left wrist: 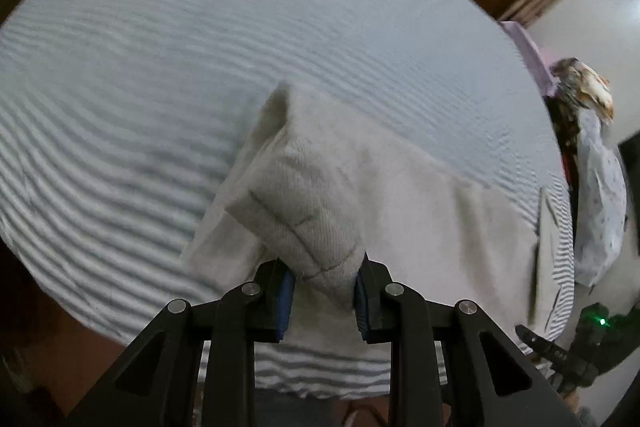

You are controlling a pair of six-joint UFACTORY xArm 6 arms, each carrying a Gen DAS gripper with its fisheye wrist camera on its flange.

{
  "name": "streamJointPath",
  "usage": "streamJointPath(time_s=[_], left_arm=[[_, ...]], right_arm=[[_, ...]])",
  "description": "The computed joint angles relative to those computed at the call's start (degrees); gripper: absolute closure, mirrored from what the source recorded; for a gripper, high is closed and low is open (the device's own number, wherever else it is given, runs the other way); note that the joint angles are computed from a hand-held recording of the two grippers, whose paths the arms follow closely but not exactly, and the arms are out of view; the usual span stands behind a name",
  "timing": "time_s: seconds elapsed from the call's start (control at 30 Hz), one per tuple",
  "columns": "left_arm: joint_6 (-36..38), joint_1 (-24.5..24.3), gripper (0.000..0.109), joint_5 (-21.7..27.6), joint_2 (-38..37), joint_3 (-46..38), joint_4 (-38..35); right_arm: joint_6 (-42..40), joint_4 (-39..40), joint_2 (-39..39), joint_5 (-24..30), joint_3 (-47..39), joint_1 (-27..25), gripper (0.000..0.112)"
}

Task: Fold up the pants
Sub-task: 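Open both tools to release the folded pants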

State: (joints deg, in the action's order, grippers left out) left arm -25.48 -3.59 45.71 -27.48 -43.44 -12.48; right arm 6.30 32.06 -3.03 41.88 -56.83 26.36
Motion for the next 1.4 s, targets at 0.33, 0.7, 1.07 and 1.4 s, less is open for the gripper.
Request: streamJointPath(time_s=[0.33,0.7,1.07,1.4], left_arm=[[-0.9,-0.7,0.082,-4.0,-1.4,7.0,0.4],[-1.9,-2.3,0.08,-7.1,0.2,6.3,3.5],[-7.1,-5.9,0.064,0.3,2.3,1.5,11.9],[-7.1,-10.5,0.061,3.3,-6.4,4.7,8.2]], right_arm=[[1.6,-3.6,0.5,-1.7,1.0,1.6,0.105],[4.3,-8.8,4.0,-4.1,1.1,3.1,0.1],[-2.6,-0.3,4.5,-2.7,0.7,2.0,0.07],[-6.6,1.4,-3.0,1.3,5.3,-2.4,0.058]])
